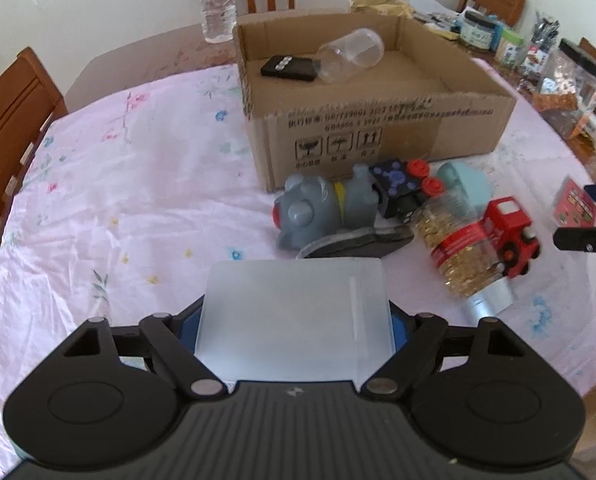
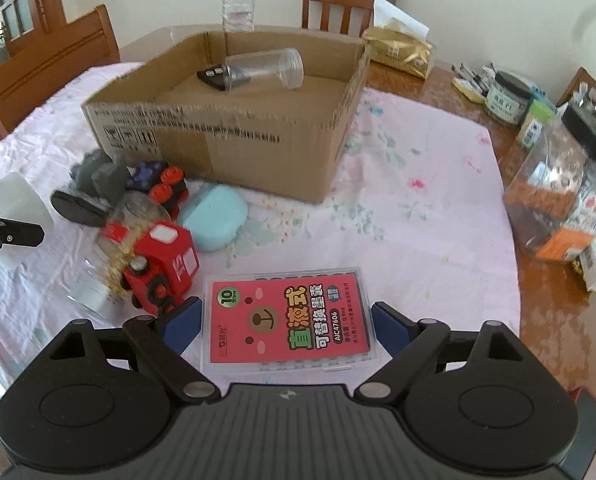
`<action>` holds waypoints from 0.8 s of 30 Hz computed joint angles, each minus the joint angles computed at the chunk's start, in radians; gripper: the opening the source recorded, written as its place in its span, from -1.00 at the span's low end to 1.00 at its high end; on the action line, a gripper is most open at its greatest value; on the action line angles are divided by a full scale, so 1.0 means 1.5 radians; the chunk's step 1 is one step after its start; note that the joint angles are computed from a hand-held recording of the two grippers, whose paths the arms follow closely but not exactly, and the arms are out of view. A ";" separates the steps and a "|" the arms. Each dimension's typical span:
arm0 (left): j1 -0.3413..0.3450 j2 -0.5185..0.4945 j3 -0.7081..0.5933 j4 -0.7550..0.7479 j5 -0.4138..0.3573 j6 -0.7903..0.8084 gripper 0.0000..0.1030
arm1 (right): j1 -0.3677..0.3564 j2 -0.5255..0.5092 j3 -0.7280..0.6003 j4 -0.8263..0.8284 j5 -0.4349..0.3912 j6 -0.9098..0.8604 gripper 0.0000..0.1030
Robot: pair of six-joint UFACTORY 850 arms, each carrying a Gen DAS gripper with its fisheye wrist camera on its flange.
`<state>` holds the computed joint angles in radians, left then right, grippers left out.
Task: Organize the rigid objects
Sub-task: 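Carry both items into the cardboard box and open both tools to release them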
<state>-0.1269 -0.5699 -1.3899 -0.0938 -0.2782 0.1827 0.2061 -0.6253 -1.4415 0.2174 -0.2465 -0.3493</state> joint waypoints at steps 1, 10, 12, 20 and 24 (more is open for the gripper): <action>0.002 0.005 -0.002 -0.020 -0.005 0.025 0.60 | -0.002 0.001 -0.006 0.015 -0.007 -0.018 0.80; 0.014 0.013 -0.070 -0.196 -0.029 0.254 0.60 | -0.009 -0.005 -0.083 0.135 -0.055 -0.164 0.80; 0.014 0.000 -0.097 -0.238 -0.023 0.301 0.60 | -0.008 -0.013 -0.106 0.154 -0.059 -0.187 0.80; 0.010 -0.115 -0.269 -0.280 -0.038 0.352 0.60 | 0.000 -0.059 -0.205 0.180 -0.068 -0.207 0.80; 0.007 -0.188 -0.363 -0.252 -0.064 0.317 0.60 | 0.007 -0.080 -0.243 0.141 -0.069 -0.154 0.80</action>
<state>-0.1167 -0.8523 -1.9340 -0.4714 -0.3745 0.6576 0.2168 -0.7454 -1.8058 0.4285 -0.3504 -0.5809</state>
